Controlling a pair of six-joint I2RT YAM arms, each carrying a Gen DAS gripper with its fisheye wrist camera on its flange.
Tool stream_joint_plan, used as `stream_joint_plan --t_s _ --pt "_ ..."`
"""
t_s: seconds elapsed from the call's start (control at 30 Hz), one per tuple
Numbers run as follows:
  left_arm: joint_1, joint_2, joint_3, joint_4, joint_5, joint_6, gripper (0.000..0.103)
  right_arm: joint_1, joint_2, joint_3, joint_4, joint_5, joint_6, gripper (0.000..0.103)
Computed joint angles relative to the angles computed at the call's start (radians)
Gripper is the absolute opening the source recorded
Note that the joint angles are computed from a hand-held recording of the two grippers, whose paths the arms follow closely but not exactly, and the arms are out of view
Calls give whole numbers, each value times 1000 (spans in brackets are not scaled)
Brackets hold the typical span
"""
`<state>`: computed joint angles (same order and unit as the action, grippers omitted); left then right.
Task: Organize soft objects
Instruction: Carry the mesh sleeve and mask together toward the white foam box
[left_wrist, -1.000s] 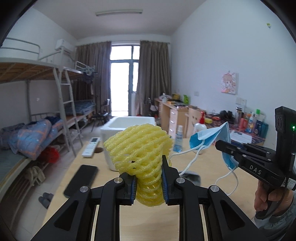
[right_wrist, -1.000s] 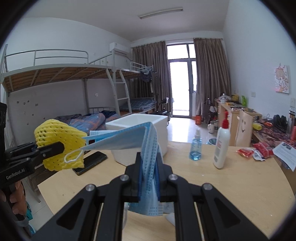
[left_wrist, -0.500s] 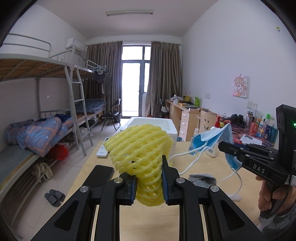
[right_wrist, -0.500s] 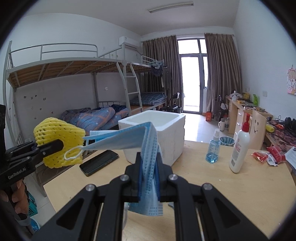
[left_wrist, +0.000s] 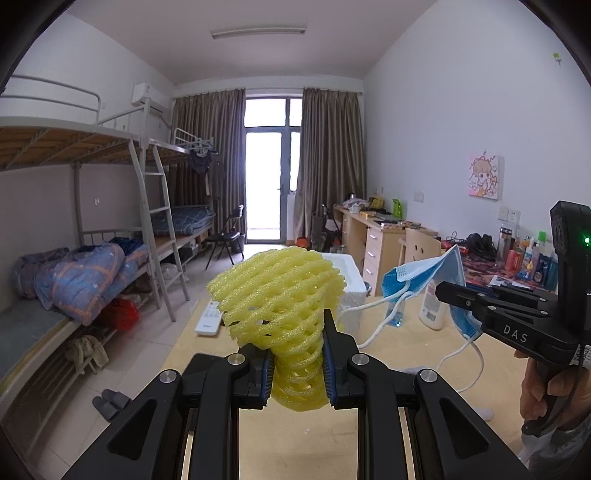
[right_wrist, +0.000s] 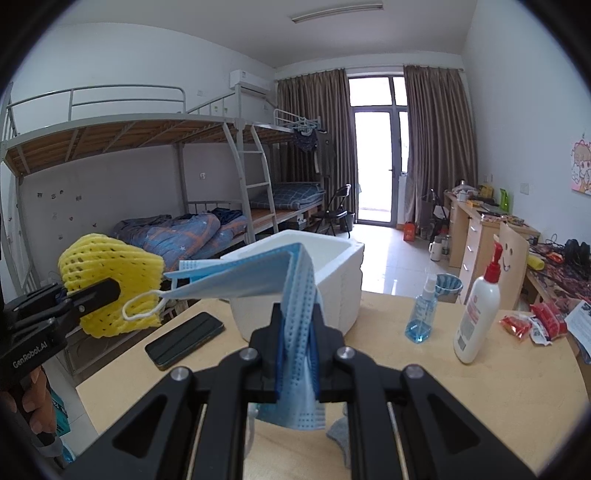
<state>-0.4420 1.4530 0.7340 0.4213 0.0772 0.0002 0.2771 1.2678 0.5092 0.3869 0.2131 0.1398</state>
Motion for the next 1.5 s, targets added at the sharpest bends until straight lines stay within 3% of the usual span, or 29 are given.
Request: stream_joint_plan --t_s 0.3,0.6,1.13,1.5 --pt "10 70 118 -43 20 12 23 -17 43 124 -70 3 -40 15" --pt "-1 173 235 -47 -18 38 23 -46 129 243 -102 -11 -70 15" --pt "31 434 595 -210 73 55 23 -104 354 457 -113 -38 -78 15" --pt "38 567 777 -279 66 48 23 -125 488 570 -126 -53 -70 15"
